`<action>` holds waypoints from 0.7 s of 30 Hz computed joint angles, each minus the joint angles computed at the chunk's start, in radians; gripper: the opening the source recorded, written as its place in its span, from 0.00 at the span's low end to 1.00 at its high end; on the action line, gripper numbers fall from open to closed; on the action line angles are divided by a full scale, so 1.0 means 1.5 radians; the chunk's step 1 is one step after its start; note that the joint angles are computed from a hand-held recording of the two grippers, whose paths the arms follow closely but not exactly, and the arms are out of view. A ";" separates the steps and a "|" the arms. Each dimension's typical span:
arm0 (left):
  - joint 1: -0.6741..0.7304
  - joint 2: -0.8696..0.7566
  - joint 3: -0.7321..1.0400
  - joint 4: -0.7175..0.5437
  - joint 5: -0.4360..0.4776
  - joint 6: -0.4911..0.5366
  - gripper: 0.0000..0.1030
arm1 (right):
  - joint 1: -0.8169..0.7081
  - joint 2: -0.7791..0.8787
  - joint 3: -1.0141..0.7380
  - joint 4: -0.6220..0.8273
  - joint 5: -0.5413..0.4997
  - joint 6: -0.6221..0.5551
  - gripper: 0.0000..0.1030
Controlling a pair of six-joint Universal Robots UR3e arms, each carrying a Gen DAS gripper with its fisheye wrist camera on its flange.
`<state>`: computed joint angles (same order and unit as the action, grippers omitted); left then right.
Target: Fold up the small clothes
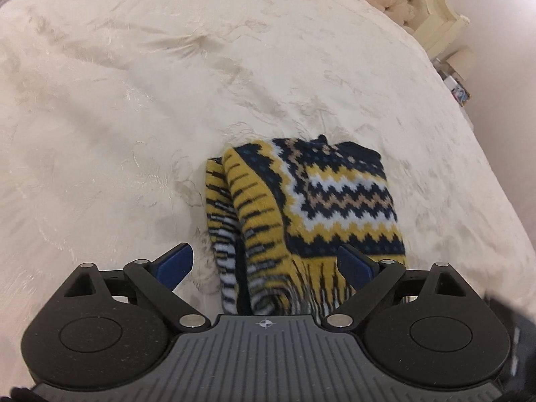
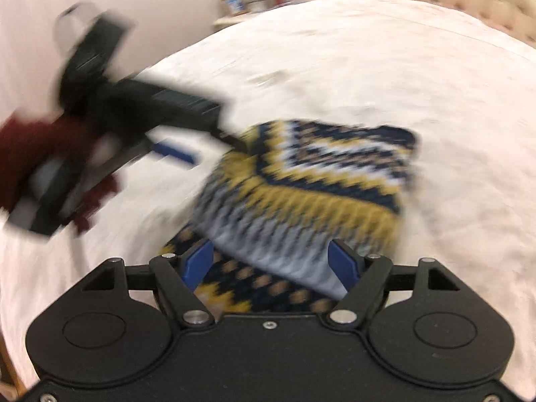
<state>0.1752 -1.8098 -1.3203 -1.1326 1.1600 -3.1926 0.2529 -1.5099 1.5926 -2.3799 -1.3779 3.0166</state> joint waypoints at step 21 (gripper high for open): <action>-0.013 0.033 -0.088 -0.068 -0.019 0.027 0.91 | -0.063 0.288 -0.326 0.138 0.049 -0.027 0.76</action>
